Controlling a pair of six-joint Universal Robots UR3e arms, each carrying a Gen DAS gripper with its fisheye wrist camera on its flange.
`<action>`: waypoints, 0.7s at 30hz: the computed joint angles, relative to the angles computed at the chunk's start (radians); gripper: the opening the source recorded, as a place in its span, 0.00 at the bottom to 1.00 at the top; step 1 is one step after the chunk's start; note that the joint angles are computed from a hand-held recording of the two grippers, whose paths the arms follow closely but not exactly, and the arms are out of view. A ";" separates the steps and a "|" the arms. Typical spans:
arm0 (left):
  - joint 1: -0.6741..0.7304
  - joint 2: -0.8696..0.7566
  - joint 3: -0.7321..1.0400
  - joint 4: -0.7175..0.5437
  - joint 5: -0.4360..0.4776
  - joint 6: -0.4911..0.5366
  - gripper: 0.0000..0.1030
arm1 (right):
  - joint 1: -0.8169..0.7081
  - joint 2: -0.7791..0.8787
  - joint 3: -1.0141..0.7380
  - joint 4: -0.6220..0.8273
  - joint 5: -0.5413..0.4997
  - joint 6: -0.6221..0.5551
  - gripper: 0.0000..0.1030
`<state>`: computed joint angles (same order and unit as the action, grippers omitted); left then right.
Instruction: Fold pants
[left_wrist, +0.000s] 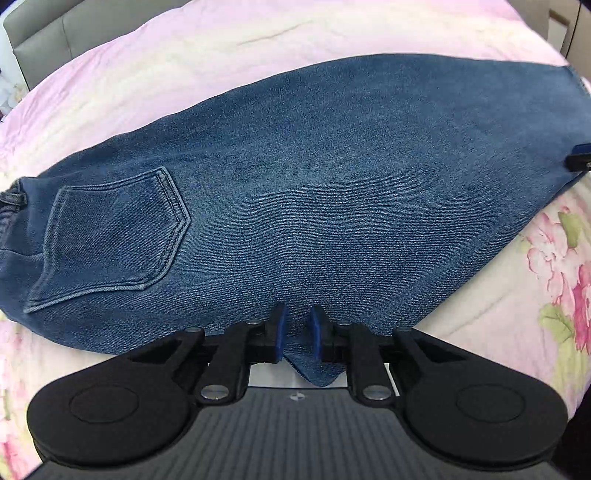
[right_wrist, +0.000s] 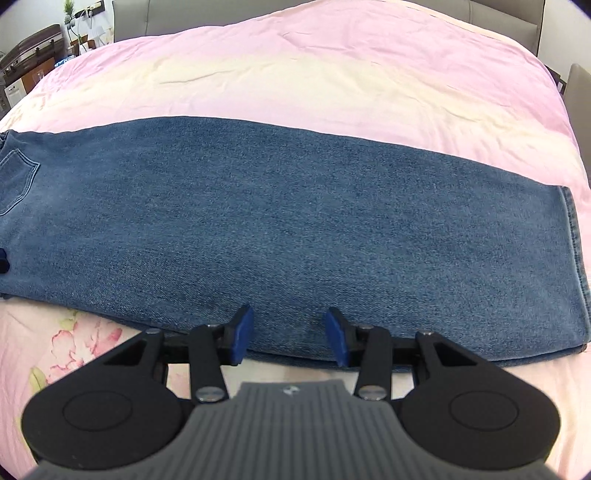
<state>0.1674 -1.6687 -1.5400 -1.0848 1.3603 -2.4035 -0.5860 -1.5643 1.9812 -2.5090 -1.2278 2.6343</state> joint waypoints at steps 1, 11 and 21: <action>-0.015 -0.007 0.023 -0.010 0.019 -0.009 0.20 | -0.023 -0.018 0.003 0.016 0.011 -0.014 0.38; -0.125 -0.058 0.268 -0.177 -0.126 -0.159 0.20 | -0.540 -0.140 -0.100 0.416 0.255 -0.113 0.39; -0.408 -0.312 0.526 -0.173 -0.105 -0.251 0.20 | -0.774 0.107 -0.311 0.511 0.363 -0.003 0.38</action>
